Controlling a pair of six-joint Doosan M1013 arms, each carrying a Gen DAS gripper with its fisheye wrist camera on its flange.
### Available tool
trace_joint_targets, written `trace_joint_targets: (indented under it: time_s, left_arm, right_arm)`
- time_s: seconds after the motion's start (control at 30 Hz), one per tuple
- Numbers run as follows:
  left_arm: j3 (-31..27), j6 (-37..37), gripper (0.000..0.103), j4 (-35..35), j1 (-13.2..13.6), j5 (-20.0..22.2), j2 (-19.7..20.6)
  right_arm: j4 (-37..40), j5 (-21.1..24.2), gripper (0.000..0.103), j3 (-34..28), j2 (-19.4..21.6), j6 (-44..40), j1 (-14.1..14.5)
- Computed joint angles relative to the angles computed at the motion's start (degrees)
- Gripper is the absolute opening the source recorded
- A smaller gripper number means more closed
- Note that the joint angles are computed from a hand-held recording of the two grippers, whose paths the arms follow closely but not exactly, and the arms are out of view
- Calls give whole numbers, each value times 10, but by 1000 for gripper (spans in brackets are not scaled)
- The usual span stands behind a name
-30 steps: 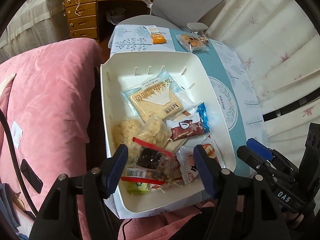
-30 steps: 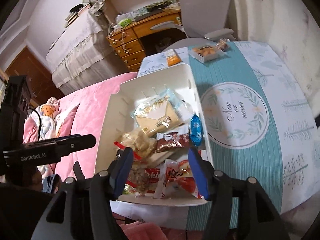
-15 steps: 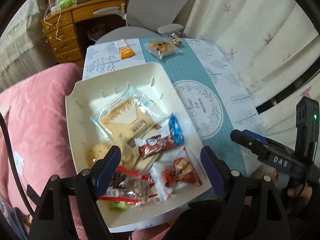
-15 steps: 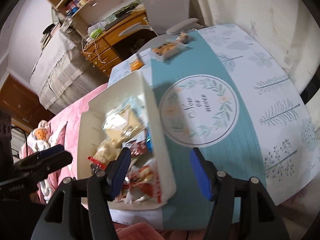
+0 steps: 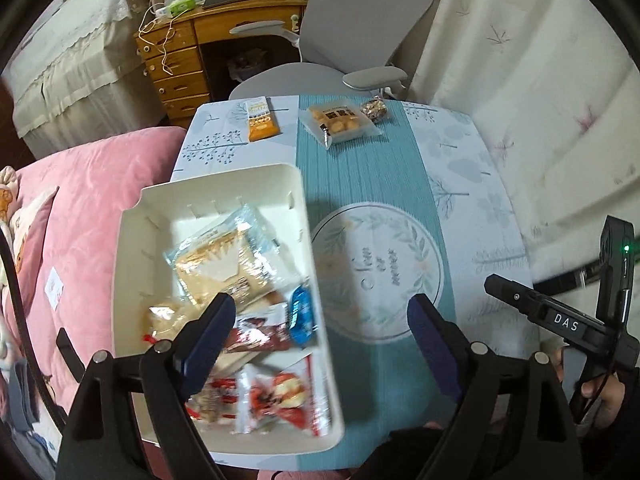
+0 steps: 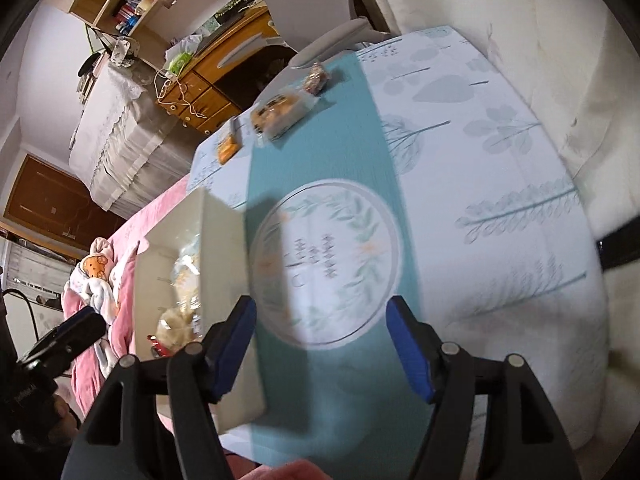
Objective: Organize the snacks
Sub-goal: 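Move both tools to the clear orange-puff bag and small nut bag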
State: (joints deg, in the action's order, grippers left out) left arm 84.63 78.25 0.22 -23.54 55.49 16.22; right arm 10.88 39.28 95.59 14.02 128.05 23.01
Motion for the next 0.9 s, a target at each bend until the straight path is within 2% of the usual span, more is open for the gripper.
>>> trace_joint_targets:
  time_s: [0.13, 0.43, 0.57, 0.9]
  left_arm:
    - [-34, -38, 87, 13, -10, 26, 26]
    - [-131, -91, 87, -12, 5, 82, 97]
    - [-185, -104, 88, -47, 21, 109, 138]
    - [-353, -107, 88, -102, 42, 206, 265]
  right_arm:
    - [1, 19, 68, -3, 3, -26, -26]
    - [-30, 53, 68, -57, 36, -19, -70]
    - [-20, 52, 71, -99, 62, -30, -86]
    - [-55, 67, 72, -238, 160, -47, -94]
